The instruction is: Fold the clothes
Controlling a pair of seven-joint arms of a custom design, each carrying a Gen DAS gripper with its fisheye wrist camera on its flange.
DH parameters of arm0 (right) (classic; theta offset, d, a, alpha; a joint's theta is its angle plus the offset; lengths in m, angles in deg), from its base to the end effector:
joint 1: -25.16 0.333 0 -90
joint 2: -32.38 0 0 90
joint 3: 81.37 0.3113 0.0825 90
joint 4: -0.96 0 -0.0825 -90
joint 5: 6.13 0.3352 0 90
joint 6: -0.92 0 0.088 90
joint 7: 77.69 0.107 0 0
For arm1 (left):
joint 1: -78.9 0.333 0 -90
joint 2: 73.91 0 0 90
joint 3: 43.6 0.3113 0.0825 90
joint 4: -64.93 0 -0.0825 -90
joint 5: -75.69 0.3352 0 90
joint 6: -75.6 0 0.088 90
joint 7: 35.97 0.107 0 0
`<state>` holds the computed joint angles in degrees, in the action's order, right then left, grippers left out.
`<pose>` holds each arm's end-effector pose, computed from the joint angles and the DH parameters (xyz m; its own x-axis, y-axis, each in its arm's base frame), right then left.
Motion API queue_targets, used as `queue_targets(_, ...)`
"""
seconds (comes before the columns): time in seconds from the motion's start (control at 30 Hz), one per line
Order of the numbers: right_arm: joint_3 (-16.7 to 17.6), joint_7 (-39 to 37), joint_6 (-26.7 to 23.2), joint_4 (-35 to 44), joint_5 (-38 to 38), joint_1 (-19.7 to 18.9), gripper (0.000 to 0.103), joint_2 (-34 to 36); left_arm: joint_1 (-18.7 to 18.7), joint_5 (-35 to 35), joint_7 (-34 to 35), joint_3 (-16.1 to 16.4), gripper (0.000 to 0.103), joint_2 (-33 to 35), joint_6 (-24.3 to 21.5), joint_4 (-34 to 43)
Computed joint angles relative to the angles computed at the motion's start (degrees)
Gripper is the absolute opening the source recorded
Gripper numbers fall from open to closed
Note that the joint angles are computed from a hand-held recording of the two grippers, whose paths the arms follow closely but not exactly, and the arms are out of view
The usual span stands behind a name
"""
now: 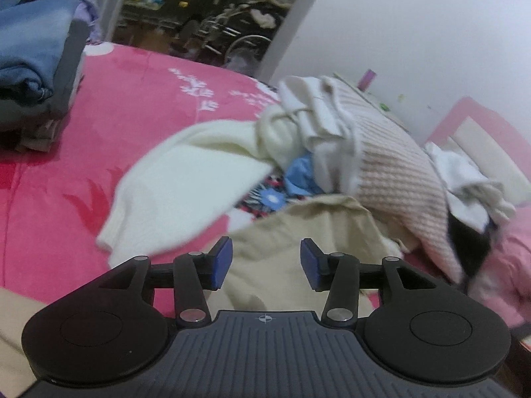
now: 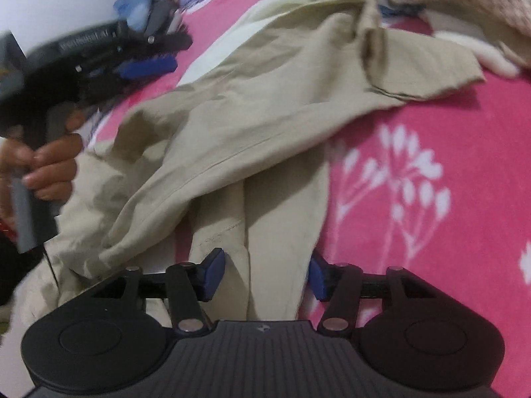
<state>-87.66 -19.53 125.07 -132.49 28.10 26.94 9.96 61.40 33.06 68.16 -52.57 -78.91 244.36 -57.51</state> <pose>0.4128 -0.0153 0.5309 0.2623 -0.8732 -0.4108 -0.9134 -0.0873 -0.3975 0.4852 -0.1951 0.5556 -0.2316 -0.8695 0.4363 -0.7105 -0.1552 -0.6863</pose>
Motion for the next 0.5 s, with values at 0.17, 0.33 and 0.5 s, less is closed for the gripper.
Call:
queue_targets(0.17, 1.70, 1.80, 2.41, -2.07, -2.03, -0.16, 0.006, -2.33, -1.98, 2.33, 0.35, 0.34, 0.048, -4.25, -0.02, -4.29)
queue_targets(0.33, 2.06, 13.76, 5.43, -7.80, -3.83, -3.79, 0.004, -11.08, -4.16, 6.23, -1.56, 1.59, 0.048, -6.73, -0.38, -7.20)
queue_targets(0.5, 0.45, 29.35, -2.66, -13.37, -14.14, -15.30, 0.004, -25.20, -6.07, 8.73, -2.55, 3.42, 0.048, -8.06, -0.73, -8.97)
